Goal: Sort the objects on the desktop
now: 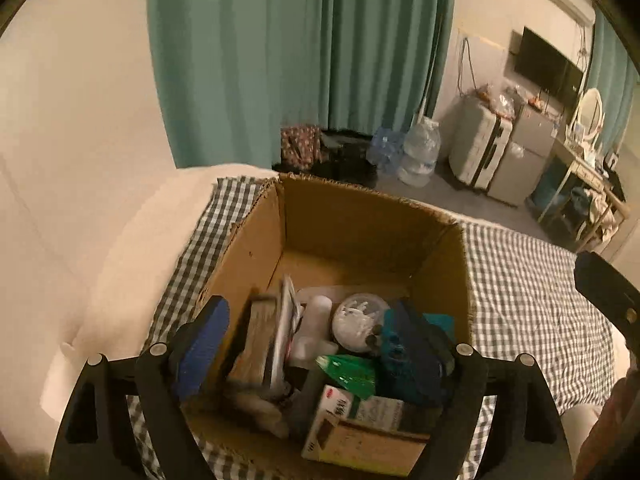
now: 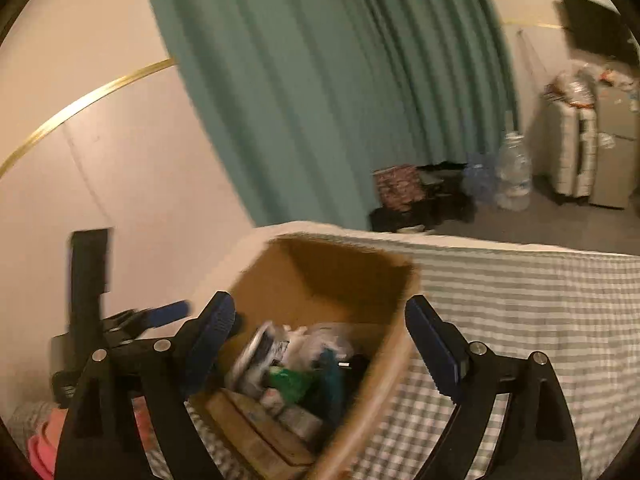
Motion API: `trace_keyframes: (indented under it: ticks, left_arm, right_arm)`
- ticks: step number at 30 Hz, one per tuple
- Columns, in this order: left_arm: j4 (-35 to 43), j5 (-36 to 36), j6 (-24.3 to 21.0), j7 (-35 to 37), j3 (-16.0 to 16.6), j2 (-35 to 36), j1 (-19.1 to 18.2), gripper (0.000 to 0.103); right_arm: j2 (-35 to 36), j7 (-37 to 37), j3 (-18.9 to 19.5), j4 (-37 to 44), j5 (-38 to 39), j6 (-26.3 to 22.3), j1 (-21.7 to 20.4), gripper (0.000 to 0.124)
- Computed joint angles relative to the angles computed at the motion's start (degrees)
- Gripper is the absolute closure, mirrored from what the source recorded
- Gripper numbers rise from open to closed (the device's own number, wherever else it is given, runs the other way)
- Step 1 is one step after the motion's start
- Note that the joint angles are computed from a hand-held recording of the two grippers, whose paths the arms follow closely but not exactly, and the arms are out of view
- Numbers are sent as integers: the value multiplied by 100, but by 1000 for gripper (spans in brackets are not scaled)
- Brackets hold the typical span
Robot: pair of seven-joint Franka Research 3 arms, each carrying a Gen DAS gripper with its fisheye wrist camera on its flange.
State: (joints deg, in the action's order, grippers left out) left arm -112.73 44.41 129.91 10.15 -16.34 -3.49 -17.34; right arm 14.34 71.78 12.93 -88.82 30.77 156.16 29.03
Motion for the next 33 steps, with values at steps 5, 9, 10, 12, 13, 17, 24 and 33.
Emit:
trace_keyframes:
  ticks: [5, 9, 10, 12, 13, 17, 24, 33]
  left_arm:
    - [-341, 829, 137, -1111, -321, -249, -203, 0]
    - [-249, 1445, 188, -1751, -518, -13, -416, 0]
    - [-91, 1570, 55, -1681, -548, 151, -502, 0]
    - [257, 1735, -380, -1426, -561, 473, -722, 0]
    - [422, 1770, -619, -1308, -549, 621, -846, 0]
    - [626, 1625, -661, -1222, -372, 832, -1128, 0]
    - [693, 1407, -973, -1412, -269, 883, -1338, 0]
    - [599, 1200, -860, -1335, -244, 816, -1313, 0]
  right_arm:
    - [-943, 1434, -513, -1349, -1222, 399, 117, 31]
    - [-1598, 1786, -481, -2231, -1593, 391, -126, 25]
    - [-1767, 2029, -464, -2473, -1873, 461, -203, 24]
    - [-2034, 2645, -380, -2822, -2486, 564, -405, 23]
    - [-2152, 2874, -346, -2985, -2699, 609, -513, 21]
    - [-2476, 2874, -356, -3490, -2494, 767, -645, 21]
    - [-2472, 3360, -165, -3472, -3000, 583, -951, 21]
    - [-2551, 3540, -45, -3557, -3430, 648, -990, 21]
